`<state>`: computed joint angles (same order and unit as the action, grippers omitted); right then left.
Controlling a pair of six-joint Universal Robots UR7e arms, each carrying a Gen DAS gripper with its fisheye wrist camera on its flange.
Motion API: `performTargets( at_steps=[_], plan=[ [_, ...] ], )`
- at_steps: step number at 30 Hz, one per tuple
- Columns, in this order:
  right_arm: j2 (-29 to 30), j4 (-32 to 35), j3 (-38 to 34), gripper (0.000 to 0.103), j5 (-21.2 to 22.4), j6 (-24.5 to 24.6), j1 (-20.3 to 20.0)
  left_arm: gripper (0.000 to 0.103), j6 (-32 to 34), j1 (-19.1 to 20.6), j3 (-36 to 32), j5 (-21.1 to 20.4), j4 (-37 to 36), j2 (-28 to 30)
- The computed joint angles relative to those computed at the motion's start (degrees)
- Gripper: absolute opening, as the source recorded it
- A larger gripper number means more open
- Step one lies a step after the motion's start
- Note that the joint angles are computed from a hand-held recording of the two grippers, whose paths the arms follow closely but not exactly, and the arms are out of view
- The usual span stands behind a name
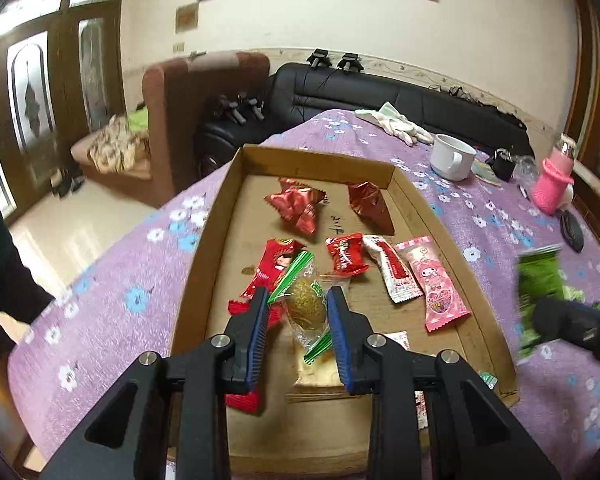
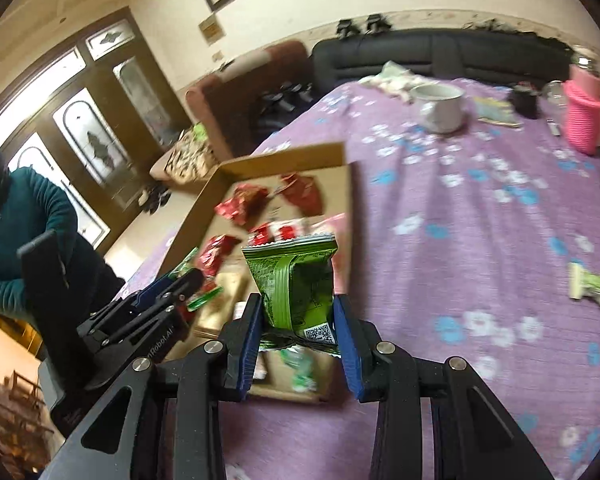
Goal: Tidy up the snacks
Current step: 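Carry the clear candy in the left tool into the box while the right tool carries the green bag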
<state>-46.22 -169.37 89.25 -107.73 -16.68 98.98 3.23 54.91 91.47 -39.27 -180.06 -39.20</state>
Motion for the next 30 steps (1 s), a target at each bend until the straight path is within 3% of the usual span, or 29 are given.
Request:
performTargets(
  at_steps=[3,11,30],
  plan=[
    [2.8,3.1,-3.5,0.039,-0.6,1.2,0.2,0.029,-1.7,0.6,0.1,-1.4,2.1,-0.7],
    [6.1,3.3,-5.8,0.039,-2.3,0.0,0.1,0.029,-4.9,1.6,-1.4,-3.8,7.6,-0.8],
    [5.4,1.0,-4.1,0.040,-0.6,-1.9,-0.2,0.030,-4.6,1.6,-2.0,-3.8,8.0,-0.3]
  ],
)
